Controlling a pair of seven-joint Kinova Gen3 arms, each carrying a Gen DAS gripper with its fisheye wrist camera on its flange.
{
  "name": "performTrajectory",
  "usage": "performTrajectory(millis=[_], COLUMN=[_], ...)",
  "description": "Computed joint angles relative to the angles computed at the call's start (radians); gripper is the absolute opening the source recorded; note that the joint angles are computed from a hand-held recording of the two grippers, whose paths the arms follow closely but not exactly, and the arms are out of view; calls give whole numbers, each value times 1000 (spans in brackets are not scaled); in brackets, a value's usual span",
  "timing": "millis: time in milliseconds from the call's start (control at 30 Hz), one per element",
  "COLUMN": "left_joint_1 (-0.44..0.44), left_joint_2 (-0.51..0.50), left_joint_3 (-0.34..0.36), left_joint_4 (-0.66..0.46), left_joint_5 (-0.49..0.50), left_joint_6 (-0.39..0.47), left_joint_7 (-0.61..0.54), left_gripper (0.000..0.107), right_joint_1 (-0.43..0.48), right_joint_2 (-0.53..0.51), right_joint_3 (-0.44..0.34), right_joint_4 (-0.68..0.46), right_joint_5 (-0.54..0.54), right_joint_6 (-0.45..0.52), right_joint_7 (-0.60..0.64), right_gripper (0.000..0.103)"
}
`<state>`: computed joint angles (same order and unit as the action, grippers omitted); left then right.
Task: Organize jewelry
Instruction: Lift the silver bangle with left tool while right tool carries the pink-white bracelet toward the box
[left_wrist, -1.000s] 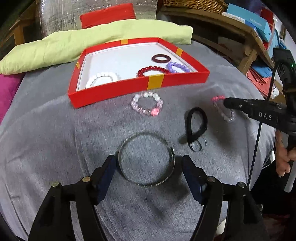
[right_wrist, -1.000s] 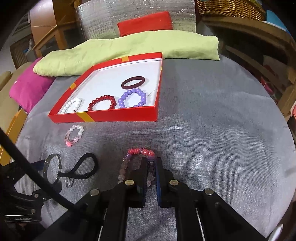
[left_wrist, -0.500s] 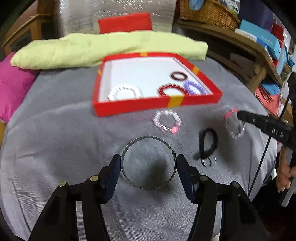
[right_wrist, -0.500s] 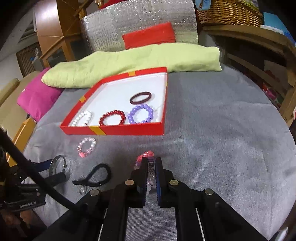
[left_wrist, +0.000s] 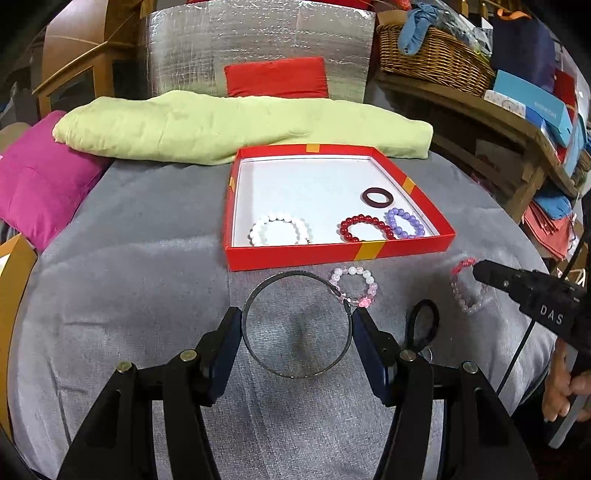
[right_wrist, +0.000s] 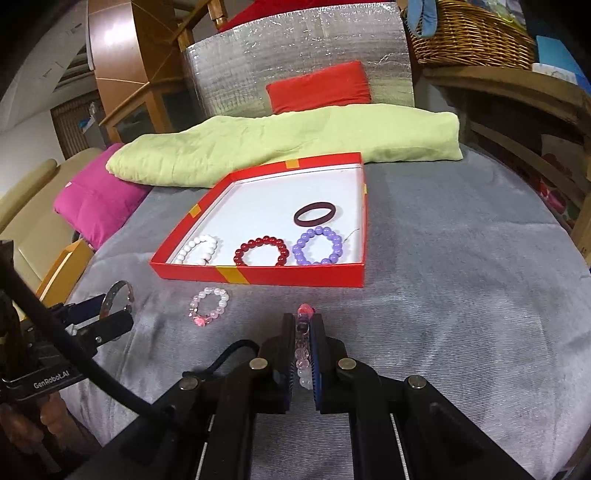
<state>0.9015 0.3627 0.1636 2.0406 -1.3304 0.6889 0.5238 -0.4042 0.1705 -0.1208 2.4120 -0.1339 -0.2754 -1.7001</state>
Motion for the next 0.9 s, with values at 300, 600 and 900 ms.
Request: performTrajectory(millis=[300,600,900], left_joint_1=[15,34,48], left_joint_2=[20,31,36], left_joint_3=[1,-15,-18], left_joint_4=[-37,-63,-74], left_joint_5=[49,89,106], left_joint_6=[59,94,125], left_joint_7=[-33,-51,-76], left_gripper=[62,62,62], right_joint_1=[-20,-18,-15], right_joint_2=[0,-13,-22], right_joint_3=[-5,-29,-44], right_joint_4=[1,6,12], right_joint_5=[-7,18,47], right_joint_6=[-7,-17,-33], right_joint_7=[1,-34,-65], right_gripper=[8,8,8])
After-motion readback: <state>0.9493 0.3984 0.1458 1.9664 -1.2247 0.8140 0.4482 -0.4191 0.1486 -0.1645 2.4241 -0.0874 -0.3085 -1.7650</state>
